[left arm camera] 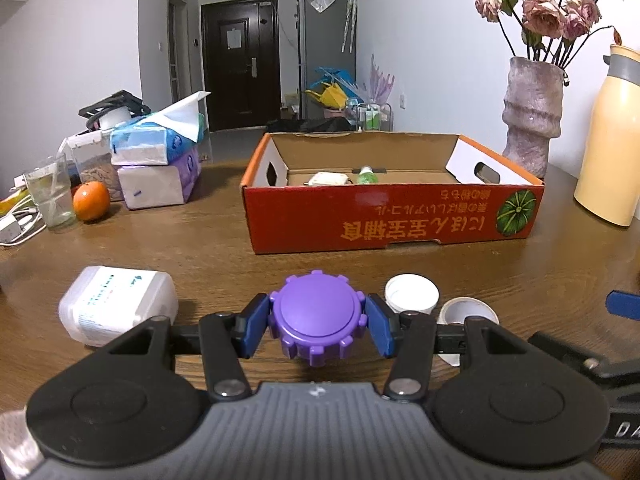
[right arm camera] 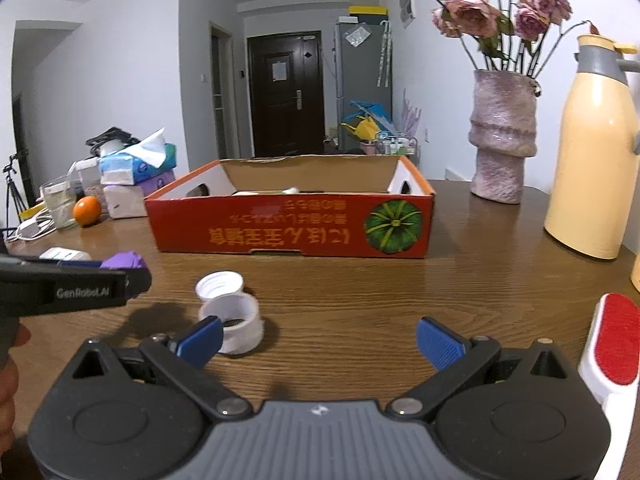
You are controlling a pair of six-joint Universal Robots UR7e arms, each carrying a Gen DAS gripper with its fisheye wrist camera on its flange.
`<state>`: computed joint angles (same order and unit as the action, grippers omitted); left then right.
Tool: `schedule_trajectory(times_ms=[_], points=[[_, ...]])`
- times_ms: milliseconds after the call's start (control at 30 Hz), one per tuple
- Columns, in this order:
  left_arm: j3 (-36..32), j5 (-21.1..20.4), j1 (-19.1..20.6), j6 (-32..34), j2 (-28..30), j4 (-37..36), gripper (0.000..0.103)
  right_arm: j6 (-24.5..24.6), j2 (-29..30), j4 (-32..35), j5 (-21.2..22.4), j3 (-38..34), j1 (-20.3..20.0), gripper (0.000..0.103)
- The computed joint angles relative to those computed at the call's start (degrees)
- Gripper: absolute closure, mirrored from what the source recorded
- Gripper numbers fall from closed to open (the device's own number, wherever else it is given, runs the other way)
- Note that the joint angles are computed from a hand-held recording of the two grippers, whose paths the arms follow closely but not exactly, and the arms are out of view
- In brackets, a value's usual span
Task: Organize rigid objects
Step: 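Grasp the white tape roll with the right gripper while the left gripper holds the purple cap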
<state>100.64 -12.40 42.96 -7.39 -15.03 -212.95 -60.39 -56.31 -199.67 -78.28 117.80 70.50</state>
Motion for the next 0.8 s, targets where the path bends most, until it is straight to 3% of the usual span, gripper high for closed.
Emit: schedule_trajectory(times_ms=[367, 800], points=[[3.0, 1.8, 0.3, 3.9, -1.6, -6.2, 0.049, -0.8, 3.3, -2.6, -3.7, 1.4, 3.3, 0.002], [5.0, 2.9, 0.3, 5.8, -2.6, -10.1, 0.049, 4.2, 8.6, -7.0, -9.4, -1.5, 6.8, 0.01]])
